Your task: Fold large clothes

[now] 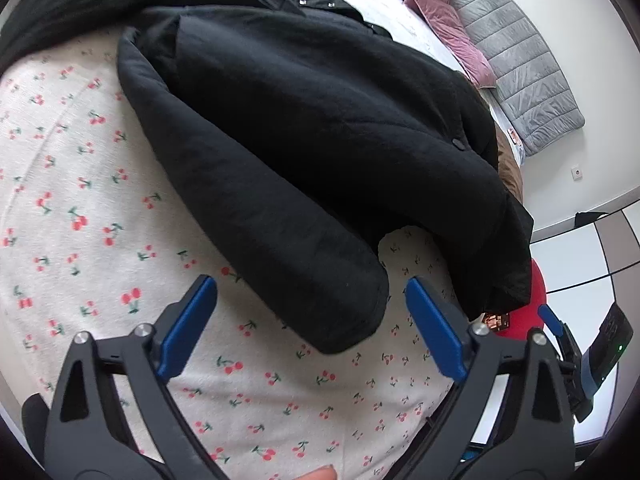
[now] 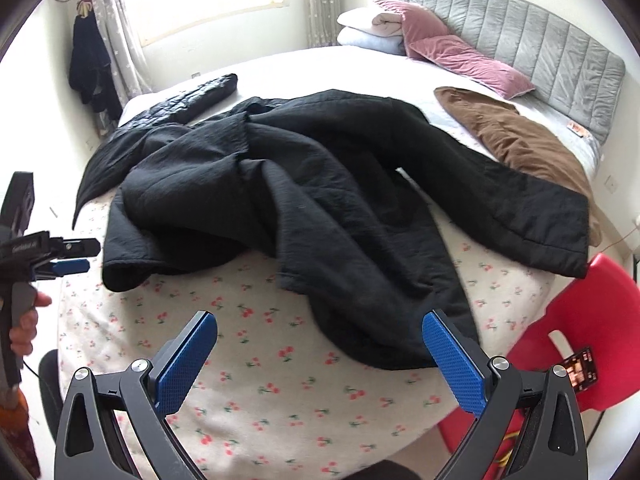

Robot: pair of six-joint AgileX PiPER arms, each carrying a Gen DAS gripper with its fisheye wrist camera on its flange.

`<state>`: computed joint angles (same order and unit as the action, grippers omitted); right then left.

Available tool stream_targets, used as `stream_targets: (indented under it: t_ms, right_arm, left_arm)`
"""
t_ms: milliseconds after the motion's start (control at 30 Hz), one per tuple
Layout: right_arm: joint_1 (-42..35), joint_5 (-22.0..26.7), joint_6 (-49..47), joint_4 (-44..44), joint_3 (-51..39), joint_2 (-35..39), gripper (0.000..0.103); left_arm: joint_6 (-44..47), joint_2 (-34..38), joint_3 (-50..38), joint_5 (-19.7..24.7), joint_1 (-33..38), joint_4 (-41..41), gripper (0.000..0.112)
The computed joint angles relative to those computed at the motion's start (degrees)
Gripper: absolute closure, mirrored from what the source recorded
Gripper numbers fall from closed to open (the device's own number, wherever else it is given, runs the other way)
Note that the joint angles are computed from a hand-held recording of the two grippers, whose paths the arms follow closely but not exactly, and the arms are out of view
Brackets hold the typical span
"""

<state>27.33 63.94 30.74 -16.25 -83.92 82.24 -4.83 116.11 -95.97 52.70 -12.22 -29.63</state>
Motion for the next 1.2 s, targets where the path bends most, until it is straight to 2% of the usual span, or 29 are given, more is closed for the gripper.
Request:
stream_targets:
  t_ms: [33,67,100,133,167,233,267,367,533,600,700,767,800,833,867,933,1000,1067,1100,1133,1167,1200]
  right_arm:
    - [-0.69,-0.21,-0.69,0.3,0.49,-0.21,0.0]
    - [-1.87,-0.72,-1.83,1.21,1.27,-0.56,0.0]
    - [-2.97,-1.15,-2.87,2.32,1.86,-0.82,0.0]
    - [-4.61,-1.75,-4.5,4.31,2.82,-1.34,0.0]
    - [-6.0,-2.05,-5.86,5.86,3.51,-1.68,0.0]
    - [-8.22,-1.99,-7.74,7.66,4.6,-2.43,0.0]
    - [-9.1,-2.05,-8.51,8.2,4.88,-2.62,0.0]
    - [-11.54,-1.39,-10.8,9.79,4.66,-3.06,0.0]
    - [-14.28,-0.9,-13.99,11.42,3.63,-2.72,0.0]
    - [-18.07,-2.24,-18.38,16.39,4.62,-2.14,0.0]
    - [-23.99,-3.71,-23.77,22.89,6.29,0.04,0.0]
    - [-28.24,-4.33,-26.57,25.66,6.99,2.76,0.0]
    - [-30.99,-4.57,-28.8,28.52,7.18,4.19,0.0]
    - [-33.14,-4.68,-30.78,31.05,7.38,5.04,0.0]
    - [-35.85,-4.78,-33.35,34.47,7.49,6.27,0.0]
    - [-39.07,-5.41,-36.68,38.31,7.51,8.19,0.0]
    - [-41.98,-5.42,-40.75,43.38,7.62,10.68,0.002]
    - [-43.71,-5.07,-43.84,48.0,8.29,13.07,0.012]
    - [-44.07,-4.76,-45.52,50.34,9.09,13.99,0.032]
    - [-44.05,-5.22,-46.59,51.71,10.13,13.83,0.05]
    - [-43.94,-5.63,-47.73,53.66,11.62,13.03,0.071]
    - [-44.58,-3.84,-49.58,57.59,12.51,12.8,0.085]
  left_arm:
    - [-0.31,2.6,-2.31,1.56,0.01,-1.37,0.034]
    - [-0.66,4.0,-3.35,2.42,-0.15,-2.38,0.051]
    - [-0.6,4.74,-3.62,2.82,-0.32,-3.09,0.063]
    - [-0.71,4.83,-3.55,3.16,-0.58,-2.76,0.085]
    - [-0.58,3.59,-2.4,2.83,-0.93,-1.76,0.096]
    - [2.23,-2.82,4.2,-1.78,-1.25,-0.42,0.102]
    - [4.43,-5.79,6.83,-2.28,-0.45,-1.75,0.103]
    - [11.84,-16.21,14.82,-0.95,3.83,-7.02,0.104]
    - [17.61,-33.06,24.72,1.97,12.99,-7.56,0.104]
    - [18.68,-36.85,28.26,3.48,17.35,-7.48,0.104]
    - [19.38,-37.49,34.58,3.13,19.72,-4.23,0.098]
    - [17.96,-35.51,36.99,1.99,19.11,-0.69,0.085]
    - [17.13,-35.29,38.38,1.07,18.83,0.98,0.083]
    - [16.45,-34.8,39.73,-0.83,18.02,1.98,0.072]
    - [17.1,-34.74,40.57,-2.14,17.78,1.5,0.059]
    - [20.48,-35.07,43.25,-6.94,17.43,-1.43,0.051]
    - [25.91,-32.88,44.04,-9.38,17.32,-6.18,0.048]
    - [29.03,-28.74,43.11,-7.69,18.22,-10.65,0.049]
    - [29.92,-27.46,42.72,-6.95,18.56,-12.07,0.049]
    - [28.9,-28.1,43.06,-7.83,17.22,-11.21,0.054]
    - [29.37,-28.6,43.06,-7.61,16.62,-10.33,0.074]
    - [31.23,-29.25,42.73,-5.08,16.36,-11.75,0.086]
